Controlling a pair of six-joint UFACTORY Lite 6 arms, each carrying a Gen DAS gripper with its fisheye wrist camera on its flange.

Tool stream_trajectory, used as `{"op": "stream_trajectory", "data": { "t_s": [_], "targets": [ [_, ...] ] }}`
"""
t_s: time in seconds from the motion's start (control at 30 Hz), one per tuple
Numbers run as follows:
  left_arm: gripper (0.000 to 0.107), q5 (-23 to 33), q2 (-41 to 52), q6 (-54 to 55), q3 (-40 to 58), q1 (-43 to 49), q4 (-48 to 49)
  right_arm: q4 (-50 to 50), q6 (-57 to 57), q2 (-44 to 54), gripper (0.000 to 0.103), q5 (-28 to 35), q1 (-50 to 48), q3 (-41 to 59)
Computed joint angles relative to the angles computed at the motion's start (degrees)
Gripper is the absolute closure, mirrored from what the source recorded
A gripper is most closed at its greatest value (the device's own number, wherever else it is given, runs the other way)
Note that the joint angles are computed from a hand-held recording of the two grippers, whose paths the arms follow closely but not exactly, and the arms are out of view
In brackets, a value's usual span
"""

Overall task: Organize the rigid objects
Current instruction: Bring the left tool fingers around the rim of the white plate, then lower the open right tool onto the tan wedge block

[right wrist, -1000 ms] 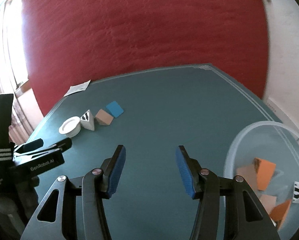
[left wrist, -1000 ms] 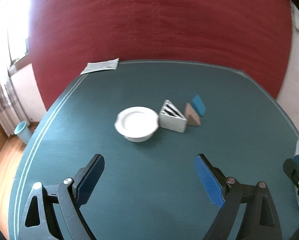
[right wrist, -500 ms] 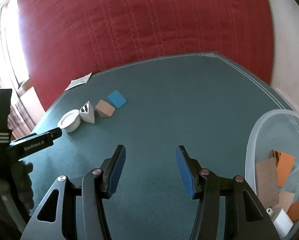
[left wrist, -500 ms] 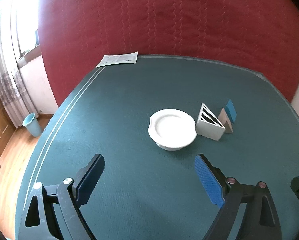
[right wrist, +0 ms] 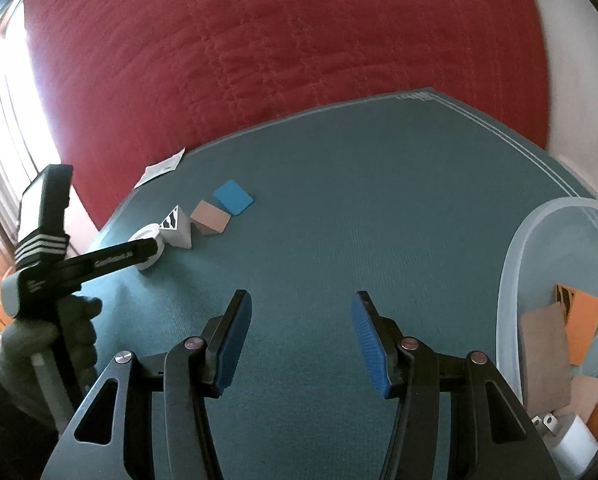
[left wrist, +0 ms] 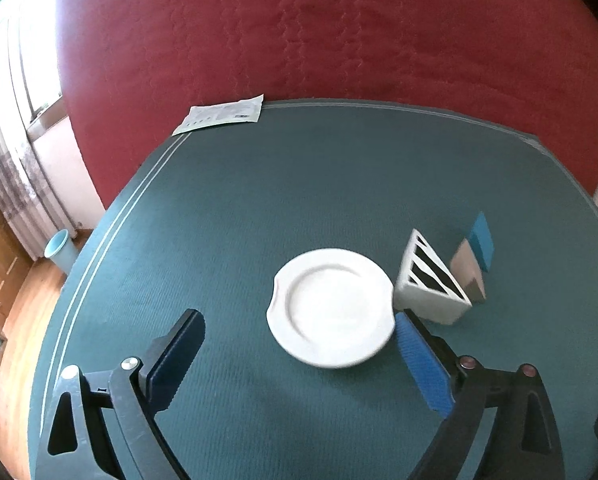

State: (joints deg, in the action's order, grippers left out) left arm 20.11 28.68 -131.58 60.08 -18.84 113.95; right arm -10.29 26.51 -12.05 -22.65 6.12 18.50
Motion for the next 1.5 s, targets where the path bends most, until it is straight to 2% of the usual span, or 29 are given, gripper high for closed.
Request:
{"op": "stream_trajectory", "data": {
  "t_s": [0.17, 0.27, 0.43, 0.47, 0.57, 0.67, 0.8, 0.93, 1.0, 1.23, 1.37, 1.5],
  "targets": [
    [0.01, -2.4, 1.8, -0.3, 2.0, 1.3, -0.5, 0.1, 0.1, 0.8, 0.049, 0.0, 0.4, 0.5],
    [0.01, -3.5, 1.5, -4.6, 1.5, 2.0, 3.8, 0.2, 0.1, 0.6, 0.049, 0.4, 0.4, 0.3],
    [0.038, -6.2, 2.9, -8.7, 3.2, 3.7, 9.9, 2.1, -1.7, 0.6, 0.049, 1.2, 1.0, 0.5],
    [0.041, -6.6, 2.4, -12.2, 2.7, 4.0, 13.8, 2.7, -2.3, 0.7, 0.049, 1.3, 1.1, 0.5],
    [0.042, -7.6, 1.6, -21.3, 1.7, 4.9, 24.0, 7.3, -6.5, 1.4, 0.049, 1.7, 2.6, 1.2],
    [0.042, -7.6, 0.0, -26.1, 0.3, 5.4, 29.0, 13.1, -11.9, 1.9, 0.049, 2.1, 4.4, 1.6],
    [0.042, -6.2, -3.0, -25.9, -2.3, 5.8, 29.4, 16.8, -15.7, 3.0, 0.049, 2.9, 6.0, 2.7],
    [0.042, -2.9, -6.9, -20.5, -5.5, 6.1, 24.2, 18.4, -17.0, 5.2, 0.049, 4.1, 8.7, 5.1],
    [0.042, -2.8, -8.5, -22.5, -6.7, 6.9, 26.2, 18.7, -17.3, 6.7, 0.049, 4.9, 10.6, 7.0],
    [0.042, -4.5, -11.2, -32.9, -8.2, 10.2, 36.7, 16.7, -16.4, 15.9, 0.049, 8.5, 15.3, 19.0],
    [0.042, -4.0, -13.2, -37.1, -10.0, 11.1, 40.2, 11.5, -12.6, 22.6, 0.049, 10.8, 16.5, 28.1],
    [0.042, -3.8, -14.4, -41.4, -11.4, 11.7, 44.7, 25.8, -27.3, 29.4, 0.049, 12.3, 17.6, 36.0]
  ]
}}
